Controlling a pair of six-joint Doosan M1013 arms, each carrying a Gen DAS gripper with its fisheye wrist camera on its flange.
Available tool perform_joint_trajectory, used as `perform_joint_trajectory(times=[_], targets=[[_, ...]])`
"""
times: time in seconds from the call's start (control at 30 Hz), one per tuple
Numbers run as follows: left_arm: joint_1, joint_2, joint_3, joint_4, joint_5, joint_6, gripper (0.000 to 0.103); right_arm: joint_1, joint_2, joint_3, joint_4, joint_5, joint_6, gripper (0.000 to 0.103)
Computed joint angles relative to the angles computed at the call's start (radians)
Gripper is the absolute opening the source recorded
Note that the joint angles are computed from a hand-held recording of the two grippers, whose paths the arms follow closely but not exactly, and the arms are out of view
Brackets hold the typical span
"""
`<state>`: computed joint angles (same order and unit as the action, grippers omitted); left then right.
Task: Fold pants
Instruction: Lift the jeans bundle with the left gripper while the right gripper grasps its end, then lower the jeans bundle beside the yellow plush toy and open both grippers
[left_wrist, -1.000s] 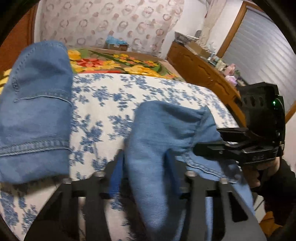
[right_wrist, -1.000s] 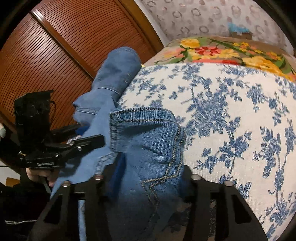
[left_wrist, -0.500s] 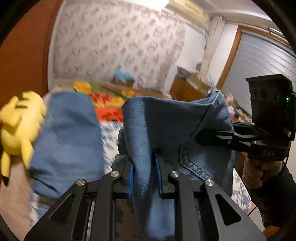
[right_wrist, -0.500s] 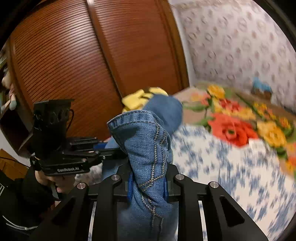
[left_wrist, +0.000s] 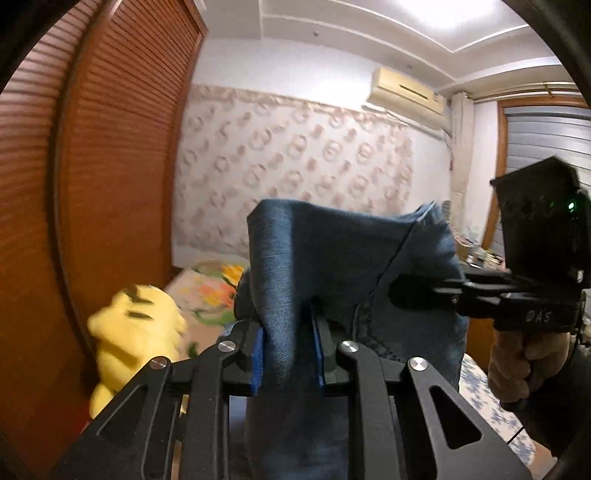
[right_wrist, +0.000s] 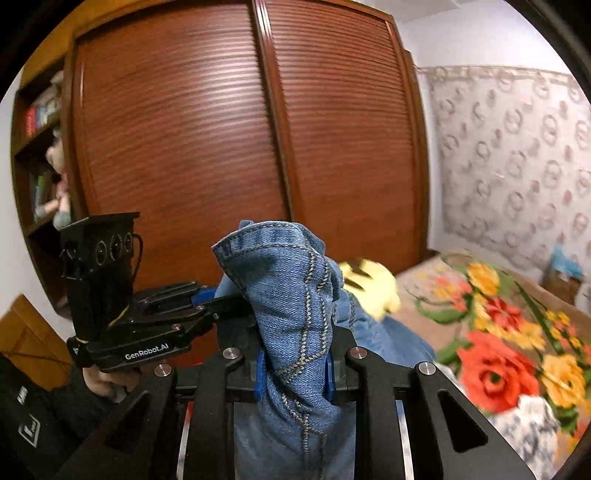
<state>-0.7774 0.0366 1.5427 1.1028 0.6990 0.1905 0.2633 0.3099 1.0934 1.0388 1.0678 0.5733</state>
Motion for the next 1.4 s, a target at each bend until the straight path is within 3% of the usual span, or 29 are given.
perform_joint_trajectory(times=[0.1,0.23,0.33,0.43,0.53,0.6,0.7,0.77,0.87,0.93,0.97,1.07,1.23,1.4], targets=[[0.041,0.018,-0.017,-0.029,0.014,0.046,0.021,0.010,0.066,-0.060,0.052,0.025,0.051,0.024],[0.114,0.090,-0.051,-0.135,0.014,0.138,0.023,0.023,0.161,-0.100,0.072,-0.037,0.054,0.024],[0.175,0.171,-0.097,-0.341,0.012,0.288,0.023,0.056,0.259,-0.175,-0.083,-0.118,0.201,0.024],[0.201,0.204,-0.104,-0.492,-0.012,0.399,0.023,0.085,0.329,-0.236,-0.302,-0.203,0.388,0.025],[0.204,0.214,-0.105,-0.556,-0.023,0.474,0.023,0.075,0.361,-0.279,-0.343,-0.187,0.466,0.038],[0.204,0.215,-0.104,-0.594,-0.020,0.508,0.023,0.076,0.376,-0.314,-0.383,-0.155,0.488,0.054],[0.202,0.222,-0.102,-0.616,-0.001,0.518,0.023,0.083,0.390,-0.373,-0.459,-0.122,0.536,0.058],[0.197,0.226,-0.099,-0.623,0.013,0.515,0.023,0.080,0.343,-0.319,-0.491,-0.171,0.540,0.059],[0.191,0.231,-0.103,-0.621,0.036,0.503,0.024,0.080,0.280,-0.245,-0.469,-0.261,0.474,0.059],[0.187,0.229,-0.102,-0.621,0.044,0.500,0.024,0.086,0.264,-0.227,-0.454,-0.275,0.436,0.052],[0.186,0.229,-0.103,-0.621,0.047,0.500,0.024,0.087,0.265,-0.230,-0.432,-0.257,0.417,0.044],[0.181,0.230,-0.105,-0.608,0.059,0.496,0.024,0.100,0.309,-0.277,-0.500,-0.205,0.460,0.039],[0.183,0.232,-0.106,-0.621,0.043,0.509,0.025,0.110,0.395,-0.390,-0.663,-0.122,0.651,0.039],[0.168,0.223,-0.115,-0.590,0.057,0.485,0.026,0.113,0.372,-0.378,-0.666,-0.149,0.675,0.039]])
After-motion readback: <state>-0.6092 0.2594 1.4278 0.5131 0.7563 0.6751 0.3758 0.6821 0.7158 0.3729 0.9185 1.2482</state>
